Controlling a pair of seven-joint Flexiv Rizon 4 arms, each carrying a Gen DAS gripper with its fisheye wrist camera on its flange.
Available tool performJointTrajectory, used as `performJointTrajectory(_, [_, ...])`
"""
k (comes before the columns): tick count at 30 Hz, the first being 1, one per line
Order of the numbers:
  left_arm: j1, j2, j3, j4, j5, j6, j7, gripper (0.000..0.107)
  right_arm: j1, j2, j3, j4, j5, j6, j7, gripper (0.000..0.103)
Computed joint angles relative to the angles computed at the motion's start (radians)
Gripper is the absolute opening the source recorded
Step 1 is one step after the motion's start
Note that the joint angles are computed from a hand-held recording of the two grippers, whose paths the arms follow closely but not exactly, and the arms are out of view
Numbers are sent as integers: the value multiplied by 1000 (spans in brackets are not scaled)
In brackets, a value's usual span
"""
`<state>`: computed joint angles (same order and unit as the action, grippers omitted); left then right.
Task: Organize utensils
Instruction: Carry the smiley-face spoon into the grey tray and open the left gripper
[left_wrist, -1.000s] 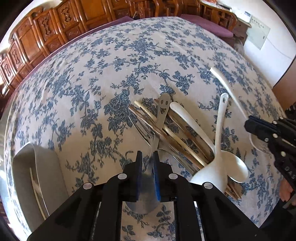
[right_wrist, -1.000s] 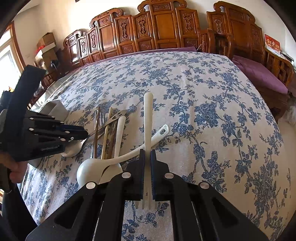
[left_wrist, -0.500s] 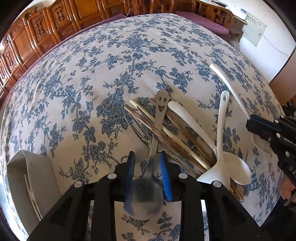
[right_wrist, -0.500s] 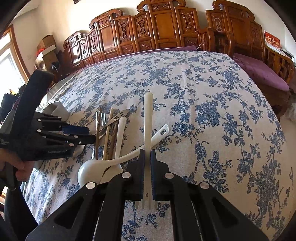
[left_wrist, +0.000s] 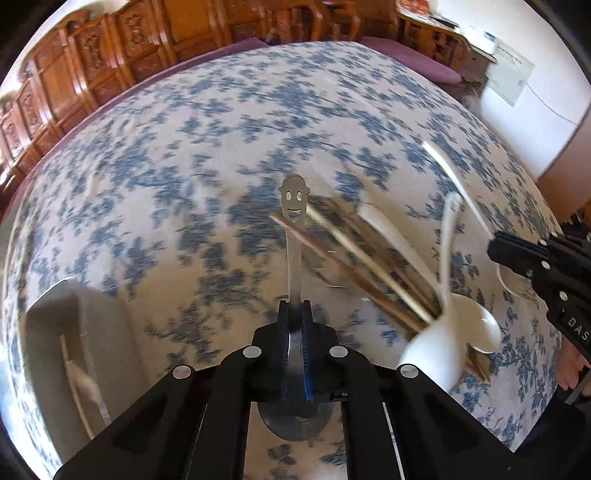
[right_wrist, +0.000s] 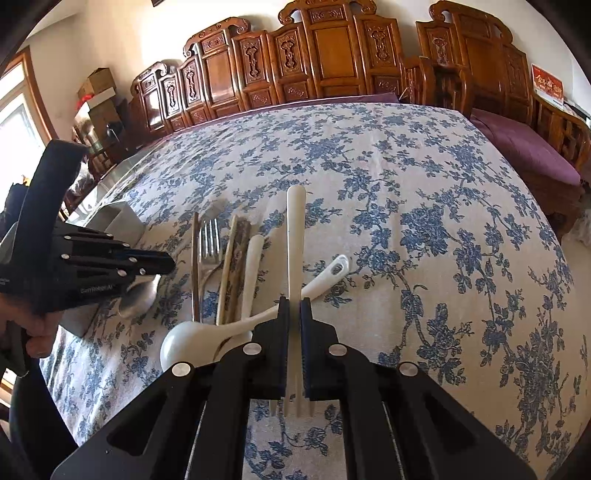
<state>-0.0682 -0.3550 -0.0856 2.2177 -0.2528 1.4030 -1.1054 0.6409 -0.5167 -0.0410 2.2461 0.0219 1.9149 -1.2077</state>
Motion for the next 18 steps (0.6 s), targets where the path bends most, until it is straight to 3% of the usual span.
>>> performJointTrajectory(11, [83, 92, -41, 85, -82, 75, 71, 5, 98, 15, -47, -23, 29, -8, -2, 7])
performJointTrajectory(18, [131, 174, -124, 176, -278, 118, 230, 5, 214, 32, -120, -28, 60, -20, -18, 7])
